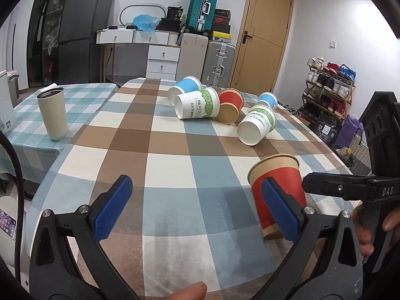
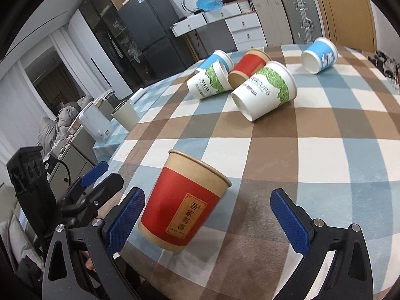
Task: Flip cup upright
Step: 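Lift the red cup with the right gripper and rotate it rim-up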
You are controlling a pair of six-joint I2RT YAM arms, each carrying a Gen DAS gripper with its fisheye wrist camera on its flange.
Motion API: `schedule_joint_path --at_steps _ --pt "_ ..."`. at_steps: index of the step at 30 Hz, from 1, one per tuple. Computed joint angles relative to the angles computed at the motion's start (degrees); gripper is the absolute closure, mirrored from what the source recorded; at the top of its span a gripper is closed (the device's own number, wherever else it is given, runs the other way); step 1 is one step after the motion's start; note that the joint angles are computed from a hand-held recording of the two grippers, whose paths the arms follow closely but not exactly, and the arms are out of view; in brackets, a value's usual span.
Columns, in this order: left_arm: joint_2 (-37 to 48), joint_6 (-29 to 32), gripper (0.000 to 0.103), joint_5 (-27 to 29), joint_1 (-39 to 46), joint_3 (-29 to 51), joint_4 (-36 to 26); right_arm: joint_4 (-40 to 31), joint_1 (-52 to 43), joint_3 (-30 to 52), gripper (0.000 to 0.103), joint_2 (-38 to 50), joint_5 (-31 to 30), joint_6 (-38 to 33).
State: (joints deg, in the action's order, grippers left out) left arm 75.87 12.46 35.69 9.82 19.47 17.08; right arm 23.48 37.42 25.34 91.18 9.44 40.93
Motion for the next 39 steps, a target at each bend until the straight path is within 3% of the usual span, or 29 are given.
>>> schedule_joint_path --at_steps 16,23,30,39 --pt "3.6 -0.2 0.0 -2.1 -1.2 -0.2 4.2 1.4 -8.0 7.4 0.003 10.2 -18.3 4.0" --pt "4.2 -0.2 0.0 -2.1 -1.3 -0.2 4.9 0.8 -10.4 8.3 0.032 10.9 -23.8 5.0" --pt "3.9 -0.2 0.0 -2.2 -1.4 -0.3 4.7 -1.4 -8.2 6.7 0.034 6.1 -18.5 1.7" --pt "3.9 -0.1 0.0 -2.2 -1.4 -0.3 4.7 -3.8 0.6 5.4 0.034 1.0 5.8 -6.3"
